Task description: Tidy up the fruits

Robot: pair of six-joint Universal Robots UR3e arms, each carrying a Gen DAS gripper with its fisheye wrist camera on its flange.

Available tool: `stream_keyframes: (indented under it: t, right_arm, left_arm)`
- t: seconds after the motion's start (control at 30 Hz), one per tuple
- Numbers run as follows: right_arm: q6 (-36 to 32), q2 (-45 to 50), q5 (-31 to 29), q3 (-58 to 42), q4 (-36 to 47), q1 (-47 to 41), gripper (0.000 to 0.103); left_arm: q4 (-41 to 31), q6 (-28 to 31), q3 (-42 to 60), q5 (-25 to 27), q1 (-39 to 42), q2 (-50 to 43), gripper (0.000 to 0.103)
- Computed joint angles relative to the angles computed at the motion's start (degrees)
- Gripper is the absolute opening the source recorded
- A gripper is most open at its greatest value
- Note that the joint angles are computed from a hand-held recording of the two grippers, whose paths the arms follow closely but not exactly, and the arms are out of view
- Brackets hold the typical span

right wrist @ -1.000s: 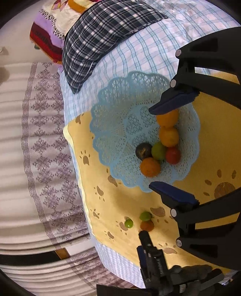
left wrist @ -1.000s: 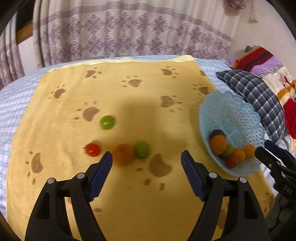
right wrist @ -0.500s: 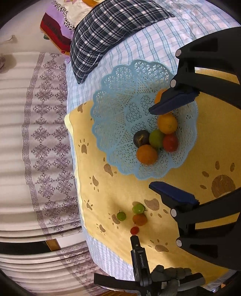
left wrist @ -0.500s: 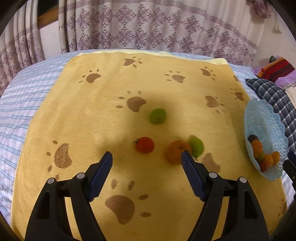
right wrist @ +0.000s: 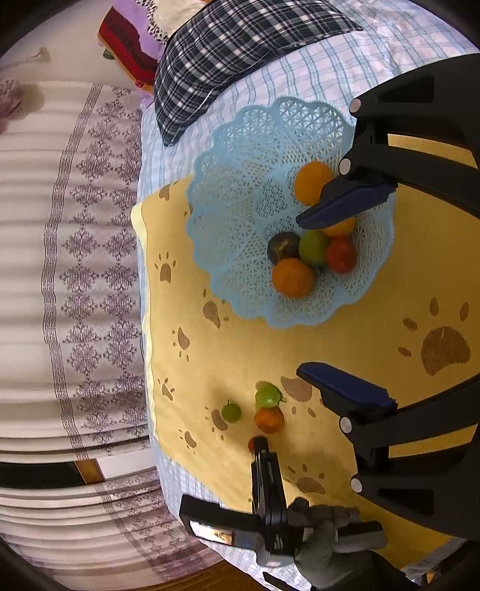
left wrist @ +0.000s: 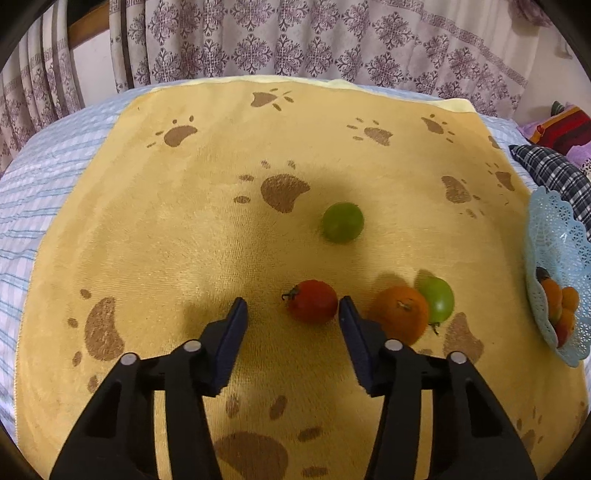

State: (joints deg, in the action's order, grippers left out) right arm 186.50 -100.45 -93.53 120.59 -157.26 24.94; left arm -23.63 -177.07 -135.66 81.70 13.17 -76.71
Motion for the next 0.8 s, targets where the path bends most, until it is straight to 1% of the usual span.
stream_keyframes:
  t: [0.1, 0.23, 0.37, 0.5, 0.8]
  right_arm:
    - [0.40, 1.88, 0.51, -1.92, 0.39, 1.09, 0.076]
    - [0.68, 6.17, 0.16, -6.20, 0.22, 3.90, 0.076]
    - [0.44, 11.88, -0.04, -11.51, -0.01, 6.75, 0.076]
    - [0.55, 17.16, 1.10, -16.01, 0.82, 8.19, 0.076]
    - [0.70, 28.09, 1.42, -25.39, 2.89, 10.22, 0.076]
  left_arm:
    - [1.75, 0.45, -0.52, -0.45, 0.25, -0.94, 0.046]
    - [1.62, 1.70, -0.86, -2.04, 1.06, -0.29, 0.032]
    - [0.27, 2.29, -1.22, -2.86, 1.80, 1.90, 0.030]
    - [-1.08, 3.13, -2.30, -2.85, 2.90, 5.55, 0.030]
    - [-8.91, 7.16, -3.46, -5.73, 8.03, 15.21, 0.030]
